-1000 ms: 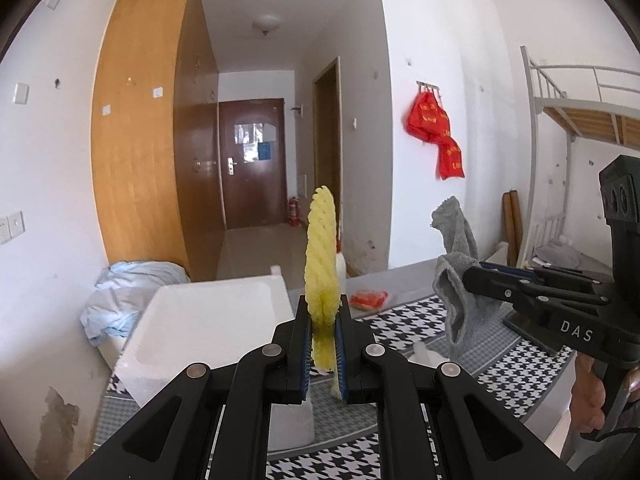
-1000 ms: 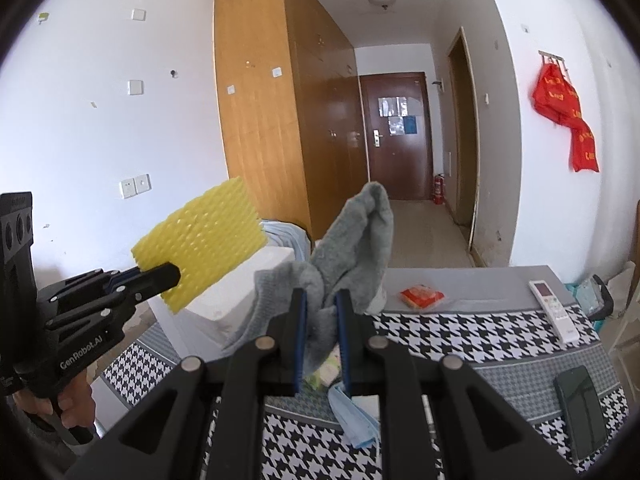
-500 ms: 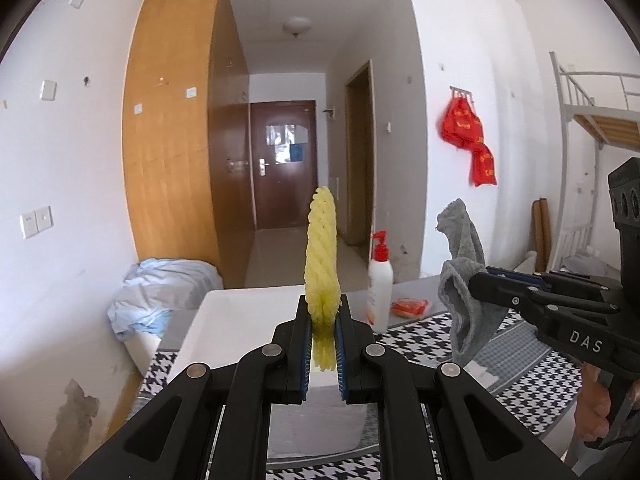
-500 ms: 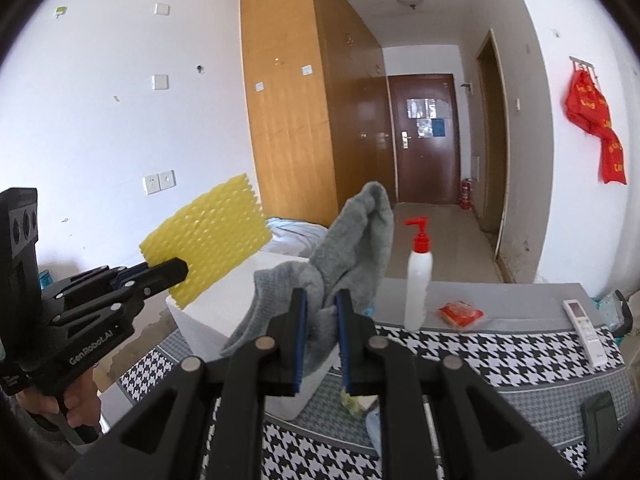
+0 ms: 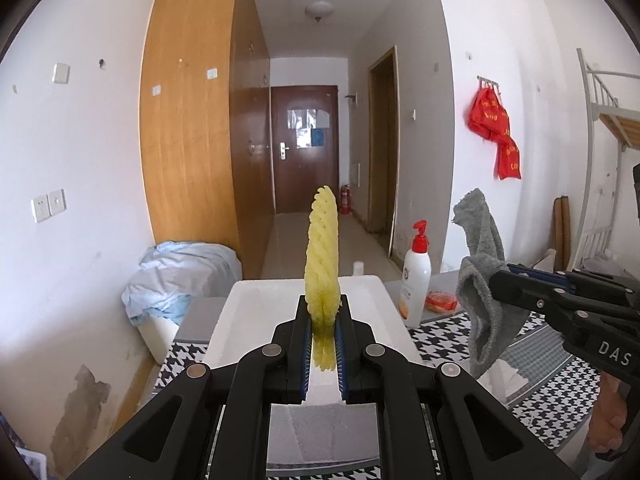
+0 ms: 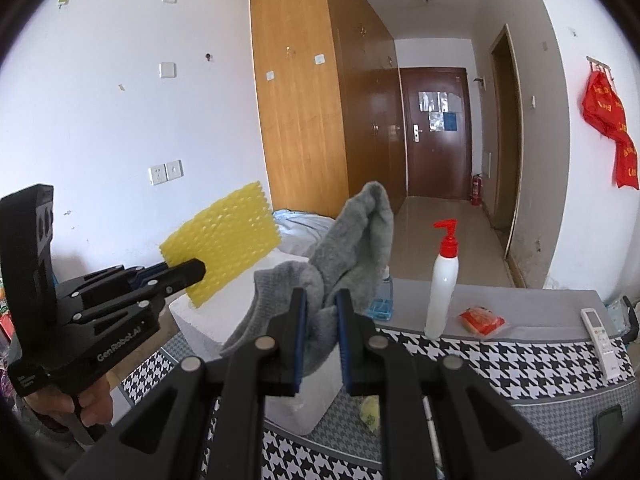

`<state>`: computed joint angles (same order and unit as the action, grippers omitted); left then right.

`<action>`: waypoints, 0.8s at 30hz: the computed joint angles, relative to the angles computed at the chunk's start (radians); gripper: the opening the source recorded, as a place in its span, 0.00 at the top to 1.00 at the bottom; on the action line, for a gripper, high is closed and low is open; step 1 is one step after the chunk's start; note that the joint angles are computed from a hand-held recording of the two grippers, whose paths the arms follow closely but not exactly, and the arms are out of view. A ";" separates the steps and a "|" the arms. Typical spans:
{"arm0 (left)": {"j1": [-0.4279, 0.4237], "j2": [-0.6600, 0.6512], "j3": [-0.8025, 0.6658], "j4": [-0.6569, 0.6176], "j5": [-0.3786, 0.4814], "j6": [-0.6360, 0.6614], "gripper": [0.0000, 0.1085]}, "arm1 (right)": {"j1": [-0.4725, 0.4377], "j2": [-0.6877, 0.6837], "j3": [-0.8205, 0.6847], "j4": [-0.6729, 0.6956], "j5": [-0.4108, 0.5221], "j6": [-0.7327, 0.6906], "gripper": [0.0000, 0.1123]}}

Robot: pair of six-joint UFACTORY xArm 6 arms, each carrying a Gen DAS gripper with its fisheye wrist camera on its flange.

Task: Organize soft objects
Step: 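Open the left gripper over the foam box to drop the yellow net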

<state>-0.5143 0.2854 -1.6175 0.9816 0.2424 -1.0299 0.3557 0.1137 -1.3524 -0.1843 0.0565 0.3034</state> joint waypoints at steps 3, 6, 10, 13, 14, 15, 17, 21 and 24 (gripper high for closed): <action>0.006 0.027 -0.024 -0.078 0.001 0.068 0.90 | 0.000 0.018 -0.022 -0.019 0.015 0.015 0.84; 0.010 0.044 -0.038 -0.133 0.002 0.115 0.90 | 0.000 0.034 -0.047 -0.028 0.034 0.025 0.84; 0.011 0.070 -0.065 -0.201 0.012 0.180 0.90 | -0.001 0.048 -0.069 -0.046 0.047 0.042 0.84; 0.011 0.081 -0.075 -0.253 0.023 0.229 0.90 | -0.001 0.054 -0.079 -0.067 0.058 0.062 0.84; 0.011 0.085 -0.079 -0.269 0.029 0.240 0.88 | -0.001 0.055 -0.080 -0.068 0.059 0.064 0.84; 0.013 0.086 -0.078 -0.283 0.026 0.251 0.86 | -0.001 0.056 -0.082 -0.070 0.061 0.067 0.84; 0.018 0.081 -0.069 -0.290 0.017 0.251 0.65 | -0.001 0.058 -0.086 -0.078 0.067 0.077 0.84; 0.024 0.062 -0.053 -0.177 0.002 0.137 0.33 | 0.001 0.068 -0.103 -0.087 0.081 0.087 0.84; 0.027 0.045 -0.041 -0.078 -0.004 0.046 0.18 | 0.004 0.072 -0.111 -0.096 0.085 0.093 0.84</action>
